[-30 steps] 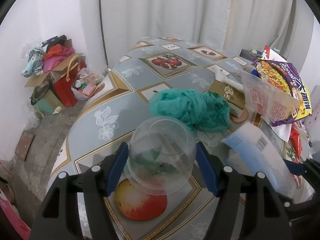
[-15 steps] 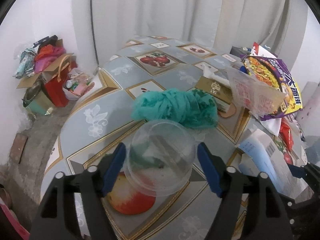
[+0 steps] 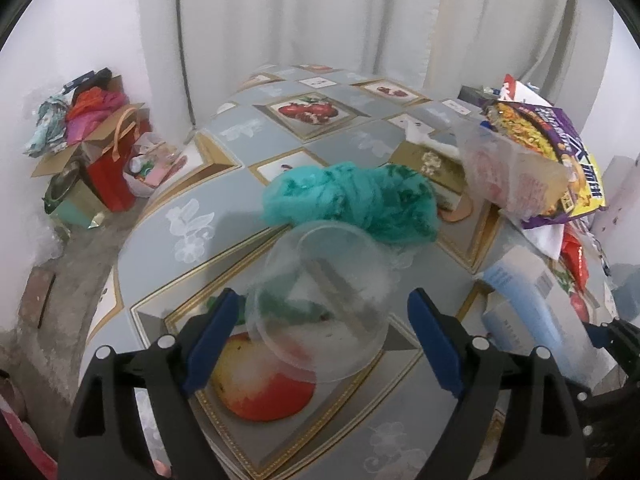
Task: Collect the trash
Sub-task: 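Lift the clear cup with the left tool while the right tool lifts the white-blue box, then carry the white-blue box over the blue wastebasket and open the right tool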
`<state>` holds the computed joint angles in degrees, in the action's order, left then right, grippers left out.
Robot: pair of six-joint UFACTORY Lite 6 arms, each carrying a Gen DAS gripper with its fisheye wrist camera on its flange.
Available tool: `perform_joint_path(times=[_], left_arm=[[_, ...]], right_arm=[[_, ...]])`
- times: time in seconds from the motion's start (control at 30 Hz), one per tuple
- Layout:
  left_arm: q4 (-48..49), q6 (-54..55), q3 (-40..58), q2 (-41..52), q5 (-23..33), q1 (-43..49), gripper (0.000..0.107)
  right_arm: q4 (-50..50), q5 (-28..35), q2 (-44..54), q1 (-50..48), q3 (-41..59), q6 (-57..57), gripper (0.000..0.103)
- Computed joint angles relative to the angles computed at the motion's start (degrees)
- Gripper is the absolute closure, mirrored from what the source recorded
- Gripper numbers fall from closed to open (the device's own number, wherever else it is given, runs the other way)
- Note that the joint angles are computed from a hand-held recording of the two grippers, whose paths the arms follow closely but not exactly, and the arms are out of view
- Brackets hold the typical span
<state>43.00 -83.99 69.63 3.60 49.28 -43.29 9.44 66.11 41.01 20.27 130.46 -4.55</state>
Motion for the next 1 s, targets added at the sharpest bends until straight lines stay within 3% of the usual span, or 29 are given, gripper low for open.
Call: perform_joint_path(times=[0.23, 0.67, 0.87, 1.0], left_arm=[[0.3, -1.0, -1.7, -0.8, -0.6, 0.0, 0.038], [2.6, -1.4, 1.5, -0.4, 5.0, -4.7, 0.04], [3.6, -1.1, 7.7, 1.5, 9.8, -10.4, 0.04], [3.7, 2.5, 17.0, 6.4, 10.7, -13.1, 0.04]], right_arm=[[0.6, -2.0, -1.7, -0.3, -3.1, -1.3, 0.032], [3.5, -6.0, -9.0, -2.6, -11.0, -3.0, 0.033], [6.5, -8.9, -17.8, -5.7, -19.6, -6.2, 0.033], [7.4, -10.8, -24.4, -9.5, -25.1, -7.9, 0.033]])
